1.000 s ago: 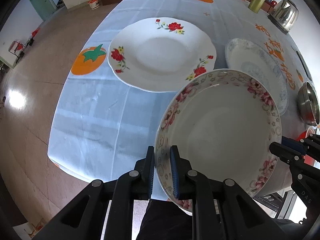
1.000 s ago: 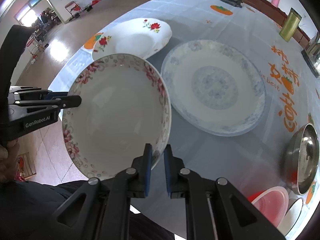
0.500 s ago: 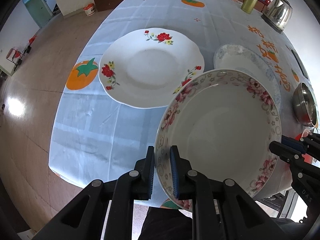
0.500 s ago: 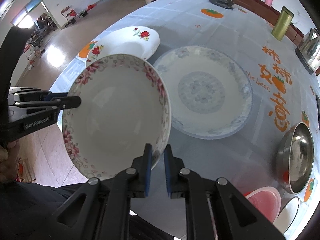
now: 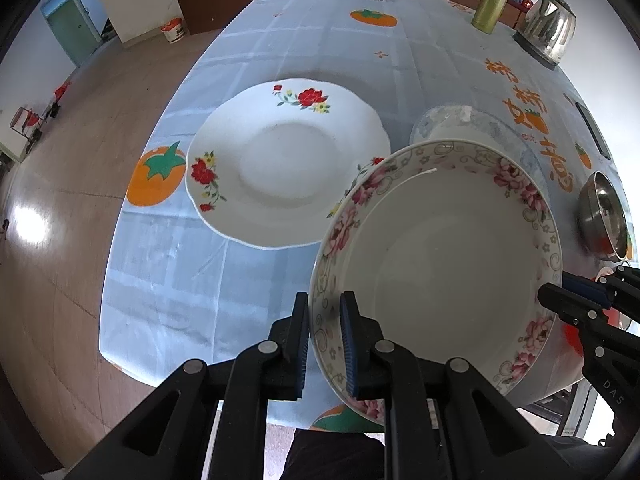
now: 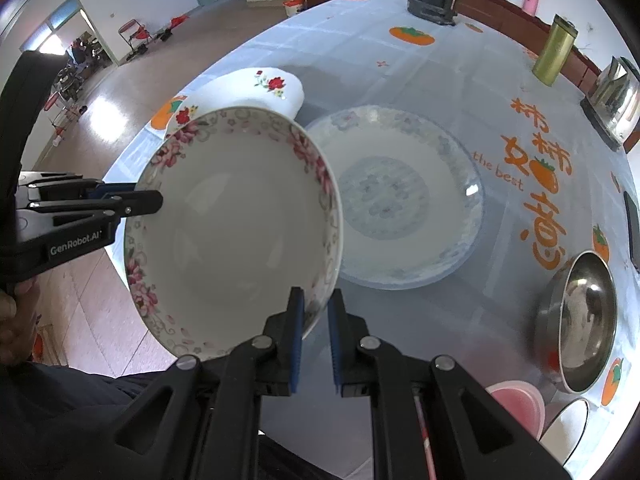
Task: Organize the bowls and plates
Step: 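Lift the floral bowl with both grippers toward the blue-patterned plate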
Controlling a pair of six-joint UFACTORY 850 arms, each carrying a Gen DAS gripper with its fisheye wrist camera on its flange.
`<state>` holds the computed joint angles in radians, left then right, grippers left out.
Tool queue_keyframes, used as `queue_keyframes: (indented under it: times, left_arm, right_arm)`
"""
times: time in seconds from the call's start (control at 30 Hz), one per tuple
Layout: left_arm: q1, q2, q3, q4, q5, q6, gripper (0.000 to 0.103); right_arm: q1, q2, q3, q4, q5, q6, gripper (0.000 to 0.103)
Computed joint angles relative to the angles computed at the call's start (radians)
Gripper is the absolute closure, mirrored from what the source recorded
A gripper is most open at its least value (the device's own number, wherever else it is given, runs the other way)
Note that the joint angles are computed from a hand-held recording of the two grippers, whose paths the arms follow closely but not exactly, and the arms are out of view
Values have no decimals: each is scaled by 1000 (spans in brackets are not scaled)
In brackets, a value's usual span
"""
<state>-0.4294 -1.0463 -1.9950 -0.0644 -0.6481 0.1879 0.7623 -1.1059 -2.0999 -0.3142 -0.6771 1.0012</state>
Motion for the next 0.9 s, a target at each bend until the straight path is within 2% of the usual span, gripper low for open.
queue_keyframes:
  times: [0.9]
  left_arm:
    - [-41,-115,-224,-5,-70,30,87]
  right_arm:
    - [-40,79,128,-92,52,109,91]
